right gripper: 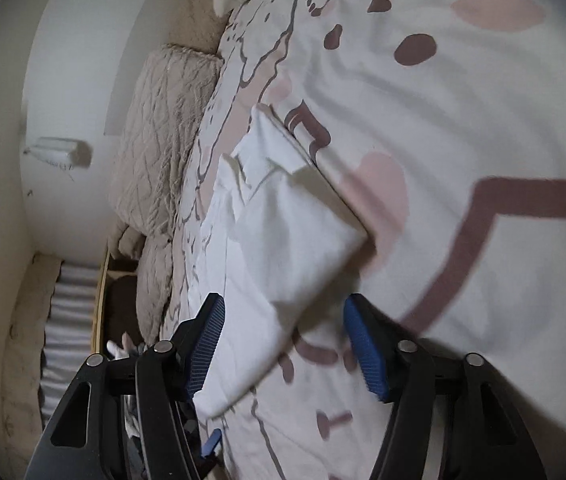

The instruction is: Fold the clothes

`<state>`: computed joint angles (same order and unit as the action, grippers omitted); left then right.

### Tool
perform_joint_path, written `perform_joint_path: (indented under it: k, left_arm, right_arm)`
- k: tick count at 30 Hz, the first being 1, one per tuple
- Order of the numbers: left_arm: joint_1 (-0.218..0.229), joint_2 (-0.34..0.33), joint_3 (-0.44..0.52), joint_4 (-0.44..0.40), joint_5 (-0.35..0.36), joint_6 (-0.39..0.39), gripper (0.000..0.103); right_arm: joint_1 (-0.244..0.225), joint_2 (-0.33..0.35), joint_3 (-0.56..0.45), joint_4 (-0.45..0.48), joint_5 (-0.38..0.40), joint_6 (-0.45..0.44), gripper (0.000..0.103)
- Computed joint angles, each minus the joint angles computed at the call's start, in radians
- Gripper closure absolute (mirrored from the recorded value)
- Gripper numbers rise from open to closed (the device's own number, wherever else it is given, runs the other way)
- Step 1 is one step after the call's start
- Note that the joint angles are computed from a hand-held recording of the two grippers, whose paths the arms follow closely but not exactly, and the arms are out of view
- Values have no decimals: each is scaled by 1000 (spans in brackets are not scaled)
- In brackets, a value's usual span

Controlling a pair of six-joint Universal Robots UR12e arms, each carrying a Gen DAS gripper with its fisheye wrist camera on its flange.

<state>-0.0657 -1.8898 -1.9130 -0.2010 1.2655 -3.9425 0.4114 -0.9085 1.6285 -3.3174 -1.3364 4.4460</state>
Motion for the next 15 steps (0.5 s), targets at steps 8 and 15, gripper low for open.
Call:
perform_joint_path:
  k: [8, 15]
  left_arm:
    - [-12, -30, 13, 88, 121, -168, 56]
    - [-17, -35, 23, 46, 194, -52, 89]
  right_arm:
    - [-6, 6, 12, -1, -62, 64, 98]
    - [11, -34, -8, 160, -173, -164, 98]
